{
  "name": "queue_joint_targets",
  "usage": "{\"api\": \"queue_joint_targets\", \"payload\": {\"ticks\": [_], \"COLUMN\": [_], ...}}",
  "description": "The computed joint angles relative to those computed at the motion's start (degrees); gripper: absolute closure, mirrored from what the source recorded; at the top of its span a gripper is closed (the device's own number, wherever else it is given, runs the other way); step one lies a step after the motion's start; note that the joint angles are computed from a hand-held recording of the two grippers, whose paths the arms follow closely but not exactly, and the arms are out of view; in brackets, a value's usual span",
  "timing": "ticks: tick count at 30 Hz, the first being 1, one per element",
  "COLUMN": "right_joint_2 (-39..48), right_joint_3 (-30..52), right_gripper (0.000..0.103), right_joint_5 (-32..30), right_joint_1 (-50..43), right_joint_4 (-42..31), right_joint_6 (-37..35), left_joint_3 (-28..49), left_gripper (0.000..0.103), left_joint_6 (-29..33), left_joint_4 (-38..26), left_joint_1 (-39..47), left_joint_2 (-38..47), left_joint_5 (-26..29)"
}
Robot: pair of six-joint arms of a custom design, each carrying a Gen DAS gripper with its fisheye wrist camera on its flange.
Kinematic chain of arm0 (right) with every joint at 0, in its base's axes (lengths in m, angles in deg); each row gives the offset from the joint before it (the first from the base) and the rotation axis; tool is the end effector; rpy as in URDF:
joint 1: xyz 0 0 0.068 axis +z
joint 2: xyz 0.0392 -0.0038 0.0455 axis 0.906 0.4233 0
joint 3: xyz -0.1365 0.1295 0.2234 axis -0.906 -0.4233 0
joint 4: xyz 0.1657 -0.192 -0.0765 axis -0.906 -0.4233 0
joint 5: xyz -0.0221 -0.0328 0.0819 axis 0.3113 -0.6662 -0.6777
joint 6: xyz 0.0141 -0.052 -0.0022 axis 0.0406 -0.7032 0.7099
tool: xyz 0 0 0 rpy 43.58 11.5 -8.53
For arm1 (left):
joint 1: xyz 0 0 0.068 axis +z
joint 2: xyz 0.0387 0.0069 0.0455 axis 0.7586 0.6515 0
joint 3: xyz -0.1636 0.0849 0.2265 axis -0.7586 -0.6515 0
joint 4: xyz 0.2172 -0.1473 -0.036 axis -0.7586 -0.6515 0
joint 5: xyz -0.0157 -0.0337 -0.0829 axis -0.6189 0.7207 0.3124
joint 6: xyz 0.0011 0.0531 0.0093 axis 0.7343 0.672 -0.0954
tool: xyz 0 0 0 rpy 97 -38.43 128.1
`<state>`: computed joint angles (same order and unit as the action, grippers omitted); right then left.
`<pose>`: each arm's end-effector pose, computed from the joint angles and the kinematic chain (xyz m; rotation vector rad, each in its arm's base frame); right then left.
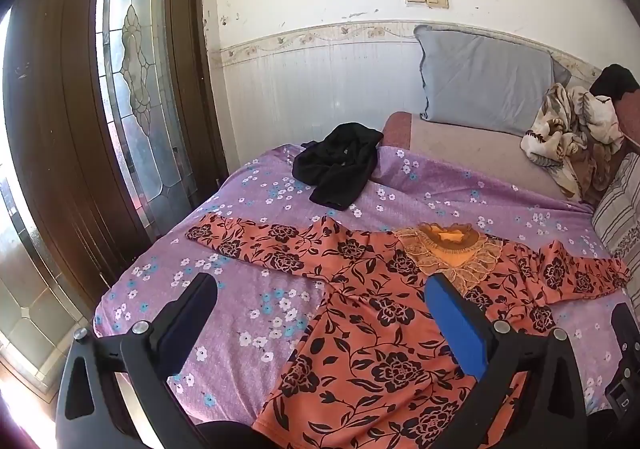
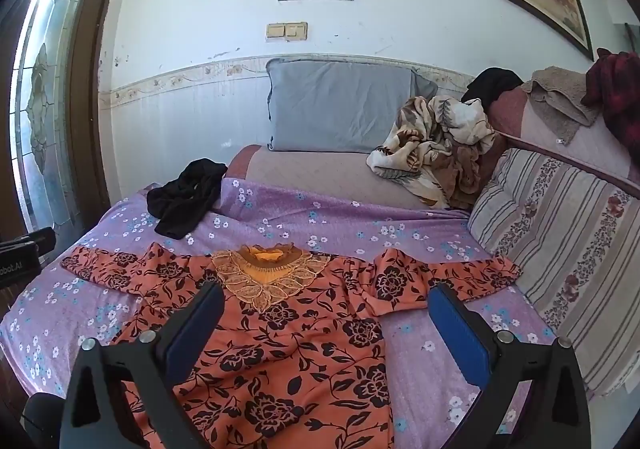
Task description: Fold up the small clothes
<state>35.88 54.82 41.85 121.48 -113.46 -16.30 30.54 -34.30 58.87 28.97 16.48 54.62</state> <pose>0.2060 0.2574 0.3355 0.1548 1.9779 -0.1170 0.2501 -0.0741 0.3452 -0.1679 2.0969 0.2081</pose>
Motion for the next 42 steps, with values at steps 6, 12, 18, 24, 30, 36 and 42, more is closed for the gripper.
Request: {"api": "queue_joint_targets", "payload": {"ticks": [6,12,18,24,30,36,42], "right_joint_2": [0.2,0.61,0.81,0.74,0.86,0.94,1.11], "right_joint_3": [-0.42,-0.37,-0.77,-1.64,-2.02,-1.84,-1.97], "right_gripper": [0.0,0.0,0.0,0.0,0.0,0.0,0.0], "right_joint_5": [-0.35,-1.14,-1.73,-3.16,-4.33,-4.62,-5.0], "right_joint_1": [-0.36,-0.81,-1.38,-2.57,-3.51,-3.86,-4.17], "right_joint_4": [0.17,0.14,0.42,1.06,1.48,1.5,1.91], "right_joint_6": [0.54,0.9,1.11,1.67,1.96,1.95,1.76], "left_joint_3": [-0.79,-1.22,-1.47,-1.02,-1.08,-1.08,-2.15], "left_gripper": [0.0,0.0,0.0,0.0,0.0,0.0,0.0], "left_joint_6": [0.65,0.26,-0.13,-0.83,-0.89,-0.52,0.03], "left_joint_4": [1.11,0.71,1.56,1.27,2.26,2.64,5.2], "left_joint_1": [1.08,0.96,0.72,0.7,0.75,0.63,0.72], "left_joint_2": [0.3,0.08,1.12,2.42,3.23,3.44,3.34], "left_joint_5": [0.83,0.7,-0.11,0.05,0.19,-0.16,-0.47]}}
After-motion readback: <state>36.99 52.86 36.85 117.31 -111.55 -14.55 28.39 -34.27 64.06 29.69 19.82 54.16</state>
